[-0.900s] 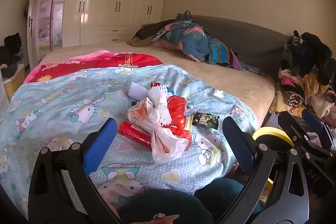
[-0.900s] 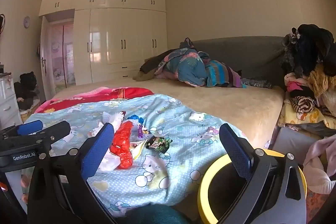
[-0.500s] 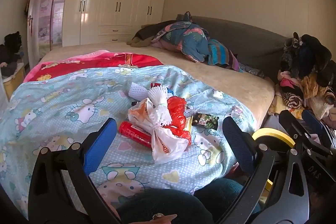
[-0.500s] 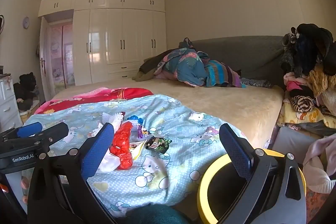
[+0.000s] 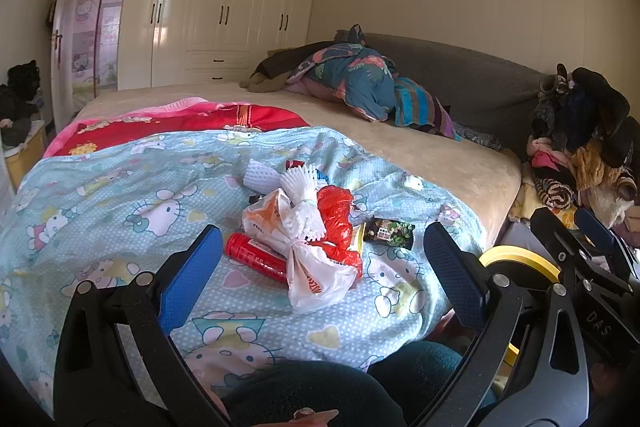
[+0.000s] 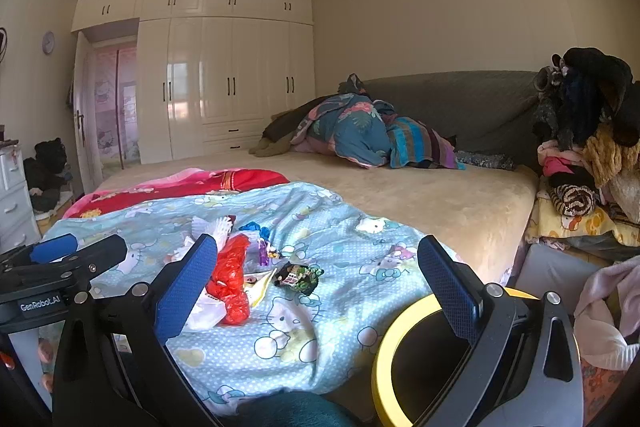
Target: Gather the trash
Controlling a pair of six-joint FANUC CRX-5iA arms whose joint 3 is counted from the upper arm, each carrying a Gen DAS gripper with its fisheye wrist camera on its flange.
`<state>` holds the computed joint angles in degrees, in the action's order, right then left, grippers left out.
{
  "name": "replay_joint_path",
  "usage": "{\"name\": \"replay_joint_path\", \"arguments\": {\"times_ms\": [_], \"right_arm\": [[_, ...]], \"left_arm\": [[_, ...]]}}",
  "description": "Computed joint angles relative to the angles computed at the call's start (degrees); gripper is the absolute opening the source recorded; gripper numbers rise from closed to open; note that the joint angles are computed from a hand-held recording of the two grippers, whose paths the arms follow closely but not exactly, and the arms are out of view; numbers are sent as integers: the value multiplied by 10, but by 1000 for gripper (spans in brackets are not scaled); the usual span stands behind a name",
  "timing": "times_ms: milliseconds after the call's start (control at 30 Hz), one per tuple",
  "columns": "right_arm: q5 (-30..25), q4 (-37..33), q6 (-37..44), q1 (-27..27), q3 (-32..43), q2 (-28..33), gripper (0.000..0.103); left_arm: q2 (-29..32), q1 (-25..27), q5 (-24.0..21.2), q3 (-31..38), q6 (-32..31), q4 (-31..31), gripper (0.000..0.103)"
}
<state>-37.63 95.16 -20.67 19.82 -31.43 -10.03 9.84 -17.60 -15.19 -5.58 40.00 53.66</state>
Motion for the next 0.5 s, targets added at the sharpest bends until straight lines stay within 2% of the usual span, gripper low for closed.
{"name": "replay_joint_path", "arguments": {"times_ms": [500], "right_arm": [[0, 0, 1, 0, 0, 1, 97]], "left_arm": [[-1, -3, 5, -6, -17, 18, 93]]}}
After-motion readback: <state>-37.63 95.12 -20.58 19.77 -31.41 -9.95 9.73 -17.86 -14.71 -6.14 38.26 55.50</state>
